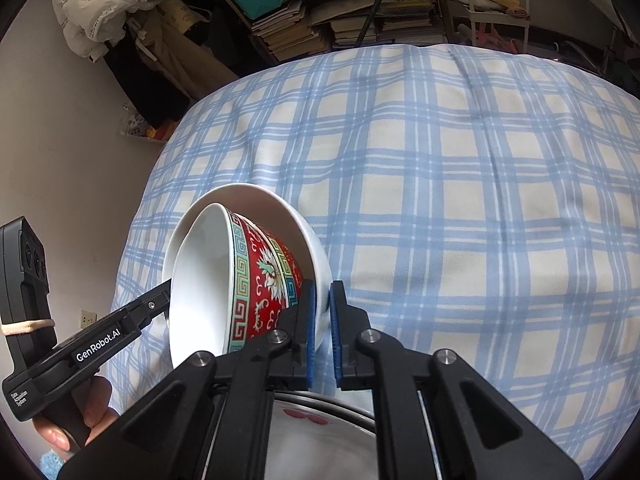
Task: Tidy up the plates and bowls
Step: 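Carry the bowl stack onto the cherry plate stack with the right tool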
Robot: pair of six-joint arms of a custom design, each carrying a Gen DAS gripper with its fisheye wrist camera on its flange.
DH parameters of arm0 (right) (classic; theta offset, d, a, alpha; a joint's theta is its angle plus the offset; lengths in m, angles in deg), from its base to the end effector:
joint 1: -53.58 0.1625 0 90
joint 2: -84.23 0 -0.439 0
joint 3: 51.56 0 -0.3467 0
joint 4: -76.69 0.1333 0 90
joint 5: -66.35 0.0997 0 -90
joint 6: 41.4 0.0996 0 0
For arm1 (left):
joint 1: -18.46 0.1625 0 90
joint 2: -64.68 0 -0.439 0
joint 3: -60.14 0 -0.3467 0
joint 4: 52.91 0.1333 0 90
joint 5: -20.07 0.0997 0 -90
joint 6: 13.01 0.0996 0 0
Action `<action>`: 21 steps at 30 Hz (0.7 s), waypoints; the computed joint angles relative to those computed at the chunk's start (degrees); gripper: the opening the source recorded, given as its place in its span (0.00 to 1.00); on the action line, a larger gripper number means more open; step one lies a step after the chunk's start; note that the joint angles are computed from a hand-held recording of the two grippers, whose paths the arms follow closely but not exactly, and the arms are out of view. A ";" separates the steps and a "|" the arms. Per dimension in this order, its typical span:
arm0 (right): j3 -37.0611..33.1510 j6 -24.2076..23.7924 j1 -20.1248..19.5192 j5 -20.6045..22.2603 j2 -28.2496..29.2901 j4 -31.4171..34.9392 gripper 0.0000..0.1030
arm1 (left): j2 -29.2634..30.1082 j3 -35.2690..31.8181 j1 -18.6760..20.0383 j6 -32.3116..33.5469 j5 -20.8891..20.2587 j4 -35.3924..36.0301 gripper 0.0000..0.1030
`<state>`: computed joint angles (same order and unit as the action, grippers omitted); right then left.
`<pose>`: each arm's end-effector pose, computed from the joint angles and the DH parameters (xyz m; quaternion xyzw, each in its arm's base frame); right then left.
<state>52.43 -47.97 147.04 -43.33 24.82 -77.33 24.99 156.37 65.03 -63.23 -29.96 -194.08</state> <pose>0.1355 -0.5885 0.2418 0.0562 -0.9699 0.1617 0.1729 -0.2837 -0.5867 0.0683 -0.0396 0.9381 -0.2188 0.2657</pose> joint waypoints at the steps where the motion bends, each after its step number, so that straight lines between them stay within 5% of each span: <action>1: 0.06 0.17 0.15 -0.25 0.05 -0.18 0.10 | 0.11 -0.12 -0.20 -0.53 0.45 0.56 0.09; 21: 0.50 0.75 2.63 -2.69 -1.27 -2.21 0.10 | 0.44 -3.80 -3.07 0.01 3.72 9.03 0.03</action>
<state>52.94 -47.22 149.67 -46.02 23.55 -79.54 25.44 152.57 61.96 -63.22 -26.23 -185.05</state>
